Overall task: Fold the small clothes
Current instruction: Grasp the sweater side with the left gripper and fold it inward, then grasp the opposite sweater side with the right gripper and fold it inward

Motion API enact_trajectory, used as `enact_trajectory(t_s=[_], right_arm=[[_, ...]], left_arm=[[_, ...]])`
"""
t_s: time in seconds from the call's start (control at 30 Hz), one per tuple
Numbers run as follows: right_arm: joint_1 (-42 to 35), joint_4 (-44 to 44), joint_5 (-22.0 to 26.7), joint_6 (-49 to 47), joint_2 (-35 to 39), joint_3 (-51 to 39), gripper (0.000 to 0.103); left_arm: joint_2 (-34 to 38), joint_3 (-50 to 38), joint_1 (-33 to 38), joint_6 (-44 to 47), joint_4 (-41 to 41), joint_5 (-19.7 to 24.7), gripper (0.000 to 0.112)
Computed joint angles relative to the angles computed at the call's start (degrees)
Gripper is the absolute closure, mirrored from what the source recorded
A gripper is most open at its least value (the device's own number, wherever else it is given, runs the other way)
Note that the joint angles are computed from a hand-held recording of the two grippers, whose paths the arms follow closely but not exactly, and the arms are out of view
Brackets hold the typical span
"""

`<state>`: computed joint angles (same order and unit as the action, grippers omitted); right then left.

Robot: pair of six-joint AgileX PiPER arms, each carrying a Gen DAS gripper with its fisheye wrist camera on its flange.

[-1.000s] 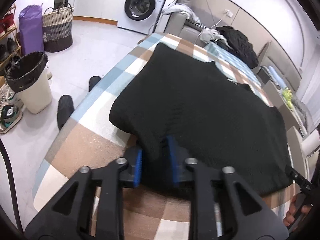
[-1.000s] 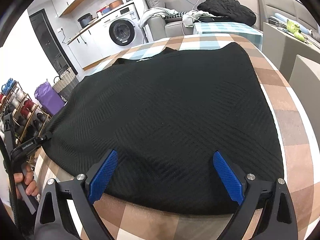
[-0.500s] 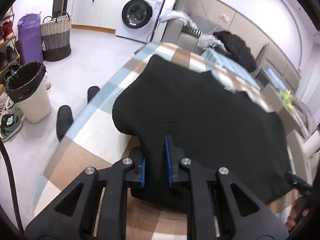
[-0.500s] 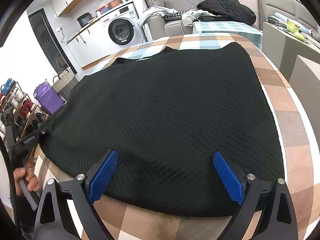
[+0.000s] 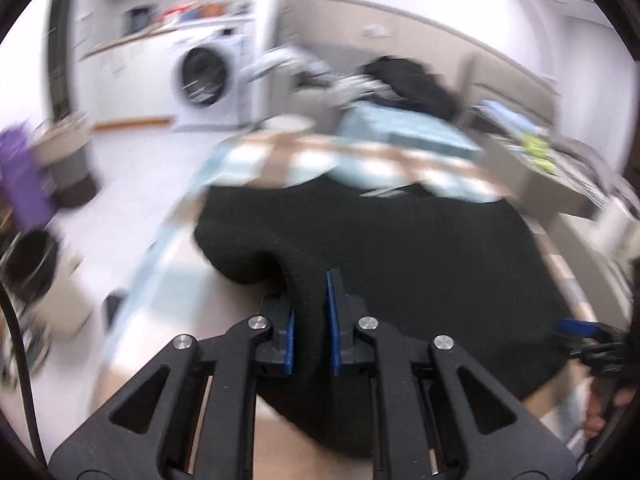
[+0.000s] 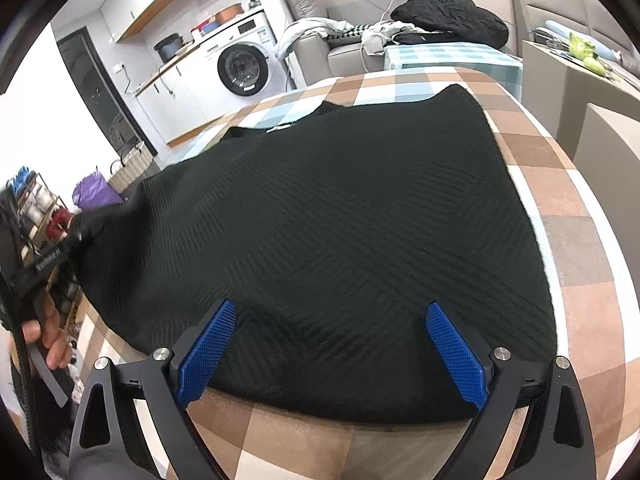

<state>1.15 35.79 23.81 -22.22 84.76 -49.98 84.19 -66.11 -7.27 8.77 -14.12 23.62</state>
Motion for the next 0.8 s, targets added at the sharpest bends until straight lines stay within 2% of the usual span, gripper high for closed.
enact_trajectory(t_s=[0.13, 0.2, 0.27, 0.33, 0.37, 0.43, 0.5, 0.6, 0.8], right_arm=[[-2.22, 0.47, 0.28, -0.06, -1.66, 0.89, 0.005], [-3.6, 1.11, 0.42, -0.34, -2.6, 1.47, 0.005], [-5.2, 0.04, 0.67, 0.97, -3.23, 1.79, 0.005], [-7.02, -0.99, 1.36, 1.93, -3.75, 2.02, 0.005], [-7.84, -1.14, 1.94, 2.08, -3.97, 1.96, 0.005], [-9.82, 1.12, 3.08, 0.03, -4.76, 2.09, 0.005], [-11.55, 6.77, 5.2, -5.16, -4.98, 1.75, 0.005], [-12.08, 15.34, 8.83, -12.41, -3.77, 0.17, 0.005], [-9.22, 24.63, 13.78, -18.07, 3.15, -5.08, 0.005]], left_arm=[[4.29, -6.44, -11.97, 2.06, -0.54, 0.21, 0.103], [7.37, -9.04, -15.12, 6.67, -5.03, 2.06, 0.101], [11.51, -12.25, -16.7, 14.02, -13.8, 7.52, 0.099], [13.61, -13.32, -17.21, 16.64, -17.34, 11.44, 0.092], [13.4, -11.89, -16.57, 20.76, -21.75, 12.87, 0.09], [11.23, -8.27, -16.15, 24.55, -26.23, 12.4, 0.082], [8.32, -4.79, -14.22, 27.98, -29.64, 11.96, 0.064], [2.94, 0.8, -8.3, 32.85, -35.12, 11.89, 0.049], [0.61, 2.2, 3.08, 29.66, -31.08, 13.59, 0.046]])
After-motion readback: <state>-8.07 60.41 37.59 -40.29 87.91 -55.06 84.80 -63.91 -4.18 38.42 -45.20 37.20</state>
